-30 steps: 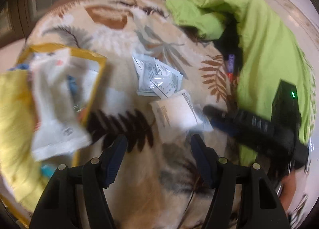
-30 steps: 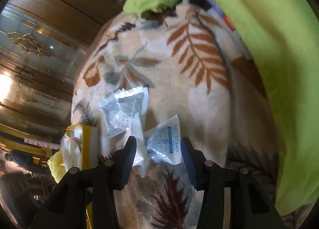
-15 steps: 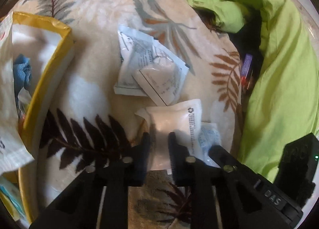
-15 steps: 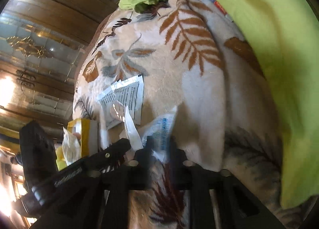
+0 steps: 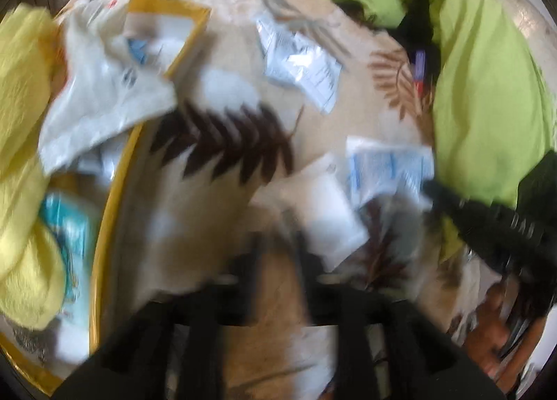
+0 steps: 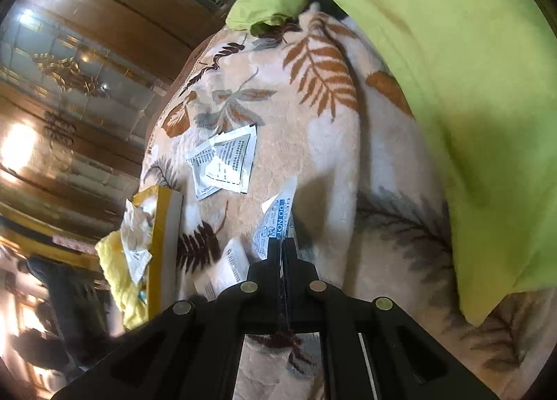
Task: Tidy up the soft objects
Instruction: 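Grasp a white sachet with the left tool while the right tool grasps a blue-printed desiccant sachet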
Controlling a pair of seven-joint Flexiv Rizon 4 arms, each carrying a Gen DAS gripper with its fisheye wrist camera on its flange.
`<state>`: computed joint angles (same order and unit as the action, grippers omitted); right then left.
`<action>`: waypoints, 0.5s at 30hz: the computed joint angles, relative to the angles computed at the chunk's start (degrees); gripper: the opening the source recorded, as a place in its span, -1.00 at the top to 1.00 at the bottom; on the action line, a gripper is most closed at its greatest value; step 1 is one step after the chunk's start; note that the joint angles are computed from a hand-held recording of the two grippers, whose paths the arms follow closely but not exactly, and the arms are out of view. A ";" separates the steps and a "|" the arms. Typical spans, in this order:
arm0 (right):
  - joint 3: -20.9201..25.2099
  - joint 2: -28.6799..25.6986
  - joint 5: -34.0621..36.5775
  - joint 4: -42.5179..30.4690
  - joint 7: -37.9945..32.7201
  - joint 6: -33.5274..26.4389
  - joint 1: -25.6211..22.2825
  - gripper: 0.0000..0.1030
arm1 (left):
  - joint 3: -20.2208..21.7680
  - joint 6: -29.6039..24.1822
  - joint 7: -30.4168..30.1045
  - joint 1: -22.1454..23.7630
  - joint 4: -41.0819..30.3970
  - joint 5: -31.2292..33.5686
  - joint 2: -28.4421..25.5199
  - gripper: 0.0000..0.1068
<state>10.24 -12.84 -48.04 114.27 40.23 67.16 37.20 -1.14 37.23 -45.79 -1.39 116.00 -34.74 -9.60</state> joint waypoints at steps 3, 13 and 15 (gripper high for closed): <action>-2.12 0.15 -5.02 1.72 6.48 3.93 -0.02 0.03 | -0.07 0.87 1.42 -0.19 1.58 -2.10 1.29 -0.16; -0.50 -3.98 4.70 -1.22 1.35 3.95 -1.73 0.13 | -1.66 7.61 -6.60 -4.16 -4.16 9.46 -4.15 -0.31; -0.27 -4.44 7.59 -2.09 -1.11 2.20 -0.99 0.28 | -2.08 10.36 -4.96 -4.30 -2.47 9.36 -3.65 -0.20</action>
<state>9.98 -17.28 -40.44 112.18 39.12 69.37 36.21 -3.22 47.59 -50.75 -5.70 113.52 -25.38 -13.25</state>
